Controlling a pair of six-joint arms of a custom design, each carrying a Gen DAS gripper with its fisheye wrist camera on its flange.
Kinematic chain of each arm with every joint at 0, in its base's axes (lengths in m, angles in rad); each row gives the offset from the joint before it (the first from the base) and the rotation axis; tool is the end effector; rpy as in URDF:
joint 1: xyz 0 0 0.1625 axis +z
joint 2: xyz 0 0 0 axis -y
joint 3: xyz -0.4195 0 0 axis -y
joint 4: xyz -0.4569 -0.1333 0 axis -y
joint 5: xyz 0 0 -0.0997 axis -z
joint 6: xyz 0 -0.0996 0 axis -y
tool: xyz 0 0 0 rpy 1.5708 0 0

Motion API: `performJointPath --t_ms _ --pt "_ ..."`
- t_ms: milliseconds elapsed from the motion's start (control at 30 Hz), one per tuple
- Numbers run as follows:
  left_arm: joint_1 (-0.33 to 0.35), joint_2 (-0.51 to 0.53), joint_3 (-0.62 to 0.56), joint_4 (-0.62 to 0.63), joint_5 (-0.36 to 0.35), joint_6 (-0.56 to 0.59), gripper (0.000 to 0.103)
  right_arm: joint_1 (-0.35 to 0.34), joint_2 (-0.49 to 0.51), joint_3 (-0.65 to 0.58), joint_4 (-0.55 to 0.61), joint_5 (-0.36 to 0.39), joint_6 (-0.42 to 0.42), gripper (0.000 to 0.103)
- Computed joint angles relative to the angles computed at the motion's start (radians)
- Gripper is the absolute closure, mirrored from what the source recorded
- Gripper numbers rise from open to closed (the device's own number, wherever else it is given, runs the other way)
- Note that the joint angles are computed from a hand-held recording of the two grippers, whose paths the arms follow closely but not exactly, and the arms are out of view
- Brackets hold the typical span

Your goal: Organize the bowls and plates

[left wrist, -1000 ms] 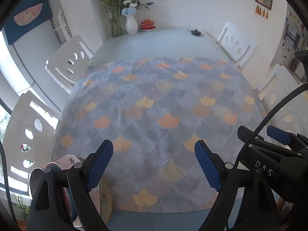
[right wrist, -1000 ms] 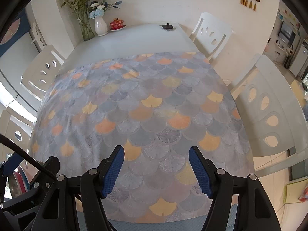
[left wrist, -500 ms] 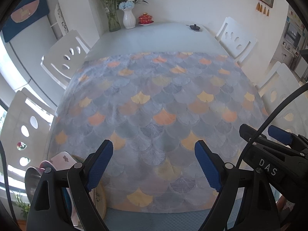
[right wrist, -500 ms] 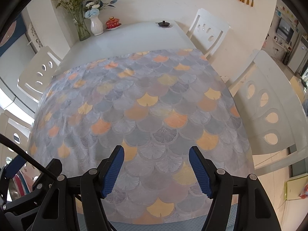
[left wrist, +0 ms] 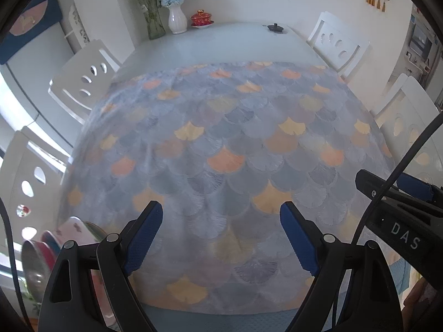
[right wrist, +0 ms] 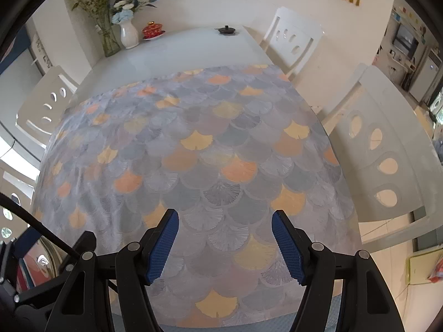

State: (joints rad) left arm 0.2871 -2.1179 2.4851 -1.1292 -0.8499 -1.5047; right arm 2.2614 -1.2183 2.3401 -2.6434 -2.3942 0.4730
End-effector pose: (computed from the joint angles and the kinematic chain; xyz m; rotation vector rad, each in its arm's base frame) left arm -0.1574 -0.2540 0.2330 0.1080 2.1820 -0.6381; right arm 0.3263 -0.3003 0.0721 0.2835 -2.3602 0.5215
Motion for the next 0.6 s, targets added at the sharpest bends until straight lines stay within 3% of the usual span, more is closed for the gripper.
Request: performJointPath --t_ms 133,333,600 --pt "0.039 0.009 0.021 -0.086 -0.009 0.051 0.017 -0.011 0.008 0.021 -0.092 -0.004 -0.08 0.036" --pt "0.073 0.021 0.061 -0.158 -0.002 0.061 0.017 -0.049 0.017 0.043 -0.124 0.0 -0.102 0.036" --pt "0.189 0.097 0.118 -0.31 -0.013 0.139 0.018 -0.138 0.121 0.111 -0.414 -0.011 -0.276 0.036"
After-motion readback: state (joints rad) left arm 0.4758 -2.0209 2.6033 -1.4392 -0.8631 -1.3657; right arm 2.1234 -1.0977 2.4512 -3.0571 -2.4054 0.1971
